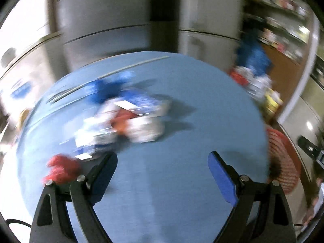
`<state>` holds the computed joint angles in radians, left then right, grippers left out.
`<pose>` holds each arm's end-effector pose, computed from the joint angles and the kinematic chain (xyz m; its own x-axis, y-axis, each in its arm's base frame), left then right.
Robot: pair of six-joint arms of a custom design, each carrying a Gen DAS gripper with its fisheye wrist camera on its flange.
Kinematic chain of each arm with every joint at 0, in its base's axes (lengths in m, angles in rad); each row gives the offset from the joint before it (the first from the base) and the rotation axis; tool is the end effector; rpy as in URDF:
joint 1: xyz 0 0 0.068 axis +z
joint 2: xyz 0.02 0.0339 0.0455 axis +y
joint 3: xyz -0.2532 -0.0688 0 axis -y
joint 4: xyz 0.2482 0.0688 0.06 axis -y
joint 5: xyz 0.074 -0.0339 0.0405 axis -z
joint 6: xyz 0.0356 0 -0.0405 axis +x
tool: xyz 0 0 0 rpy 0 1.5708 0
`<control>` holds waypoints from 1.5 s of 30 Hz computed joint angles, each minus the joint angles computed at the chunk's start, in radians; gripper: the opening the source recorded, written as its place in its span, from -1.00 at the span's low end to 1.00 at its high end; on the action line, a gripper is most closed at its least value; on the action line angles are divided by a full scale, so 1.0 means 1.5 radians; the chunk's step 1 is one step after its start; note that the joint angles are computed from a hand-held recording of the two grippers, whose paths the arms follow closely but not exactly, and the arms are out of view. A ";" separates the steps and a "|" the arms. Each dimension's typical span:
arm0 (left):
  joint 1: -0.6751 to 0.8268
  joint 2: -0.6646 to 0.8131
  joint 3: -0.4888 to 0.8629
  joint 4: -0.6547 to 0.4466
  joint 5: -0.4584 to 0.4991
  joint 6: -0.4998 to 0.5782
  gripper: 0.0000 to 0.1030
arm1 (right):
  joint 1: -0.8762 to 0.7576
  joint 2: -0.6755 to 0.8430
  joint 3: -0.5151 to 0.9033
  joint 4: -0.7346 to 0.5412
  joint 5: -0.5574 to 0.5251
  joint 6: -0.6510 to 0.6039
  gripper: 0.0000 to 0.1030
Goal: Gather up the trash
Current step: 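Grasp the red plastic bag with the left tool while the right tool grasps the clear tray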
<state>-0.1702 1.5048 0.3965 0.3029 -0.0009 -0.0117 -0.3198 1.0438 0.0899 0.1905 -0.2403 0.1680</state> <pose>0.2402 -0.0412 0.0918 -0.7126 0.1106 -0.6928 0.1604 0.9870 -0.0075 0.1580 -0.0434 0.0895 -0.6233 0.3775 -0.6848 0.2499 0.9260 0.2830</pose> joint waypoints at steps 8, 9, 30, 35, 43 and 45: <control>0.298 0.124 0.045 0.050 0.097 0.106 0.76 | 0.318 0.164 0.047 0.098 0.167 0.105 0.56; 0.316 0.154 0.059 0.057 0.106 0.119 0.76 | 0.337 0.187 0.061 0.104 0.175 0.107 0.56; 0.444 0.314 0.125 0.084 0.206 0.111 -0.11 | 0.649 0.528 0.468 0.019 0.246 0.084 0.63; 0.471 0.325 0.119 0.095 0.217 0.124 -0.11 | 0.700 0.651 0.634 -0.028 0.260 0.072 1.00; 0.458 0.337 0.113 0.126 0.203 0.120 -0.10 | 0.736 0.839 0.864 -0.131 0.346 0.049 1.00; 0.458 0.339 0.113 0.129 0.203 0.121 -0.10 | 0.735 0.871 0.904 -0.157 0.354 0.050 1.00</control>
<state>0.5168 2.0133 0.5653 0.4957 0.3042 0.1698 0.7832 2.3496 1.4458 -0.0443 0.2900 0.2425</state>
